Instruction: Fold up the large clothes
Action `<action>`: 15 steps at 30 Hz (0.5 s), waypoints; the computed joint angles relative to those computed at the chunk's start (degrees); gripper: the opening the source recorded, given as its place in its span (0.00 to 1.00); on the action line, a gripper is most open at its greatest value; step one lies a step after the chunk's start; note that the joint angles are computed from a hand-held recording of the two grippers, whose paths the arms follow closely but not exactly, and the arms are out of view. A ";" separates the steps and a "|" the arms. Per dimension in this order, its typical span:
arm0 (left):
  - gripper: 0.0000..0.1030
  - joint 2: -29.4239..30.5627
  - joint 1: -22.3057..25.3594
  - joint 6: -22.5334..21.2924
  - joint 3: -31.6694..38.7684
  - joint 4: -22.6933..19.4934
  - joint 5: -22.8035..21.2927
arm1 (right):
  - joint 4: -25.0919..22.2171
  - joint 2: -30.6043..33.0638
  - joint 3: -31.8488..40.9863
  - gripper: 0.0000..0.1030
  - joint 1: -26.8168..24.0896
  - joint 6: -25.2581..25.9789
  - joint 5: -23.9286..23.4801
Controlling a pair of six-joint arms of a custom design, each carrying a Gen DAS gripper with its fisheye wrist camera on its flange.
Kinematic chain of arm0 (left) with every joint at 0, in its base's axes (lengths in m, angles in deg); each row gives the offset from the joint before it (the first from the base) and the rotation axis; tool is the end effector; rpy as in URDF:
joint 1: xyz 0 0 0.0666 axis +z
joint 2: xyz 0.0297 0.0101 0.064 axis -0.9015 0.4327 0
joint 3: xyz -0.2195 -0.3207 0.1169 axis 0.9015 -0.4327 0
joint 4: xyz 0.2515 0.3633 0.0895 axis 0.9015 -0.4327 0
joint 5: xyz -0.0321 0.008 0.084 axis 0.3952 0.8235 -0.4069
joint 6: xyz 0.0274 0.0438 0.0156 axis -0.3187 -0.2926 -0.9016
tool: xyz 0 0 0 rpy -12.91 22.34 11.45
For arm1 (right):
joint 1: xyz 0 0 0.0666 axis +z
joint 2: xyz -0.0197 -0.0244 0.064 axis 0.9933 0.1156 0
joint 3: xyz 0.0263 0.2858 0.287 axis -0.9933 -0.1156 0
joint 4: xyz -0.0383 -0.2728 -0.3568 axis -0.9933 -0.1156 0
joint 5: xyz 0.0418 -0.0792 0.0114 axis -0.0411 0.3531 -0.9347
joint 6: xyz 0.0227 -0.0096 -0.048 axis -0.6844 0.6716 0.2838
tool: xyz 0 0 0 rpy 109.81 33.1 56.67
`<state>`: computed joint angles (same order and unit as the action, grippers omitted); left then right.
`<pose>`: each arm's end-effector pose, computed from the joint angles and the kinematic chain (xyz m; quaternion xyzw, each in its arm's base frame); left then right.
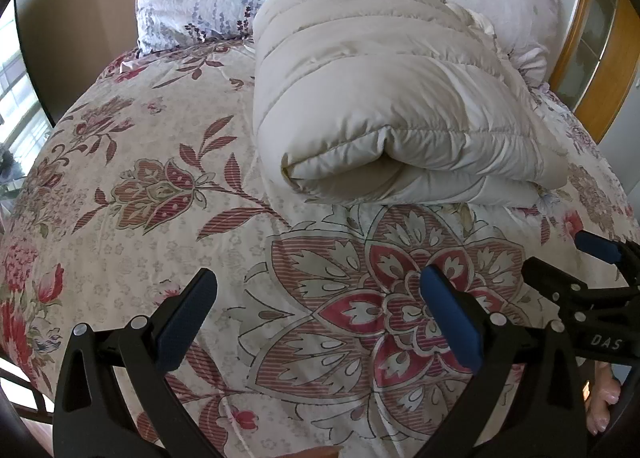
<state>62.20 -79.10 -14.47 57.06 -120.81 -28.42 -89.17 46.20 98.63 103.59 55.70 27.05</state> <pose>0.4308 -0.1017 0.4816 -0.2011 0.9319 0.0413 0.2991 0.5032 0.1915 0.4335 -0.2993 0.9089 0.1001 0.2727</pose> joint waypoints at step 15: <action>0.99 0.13 0.36 0.17 0.16 -0.36 0.24 | -0.02 -0.13 -0.12 0.98 0.03 -0.04 -0.01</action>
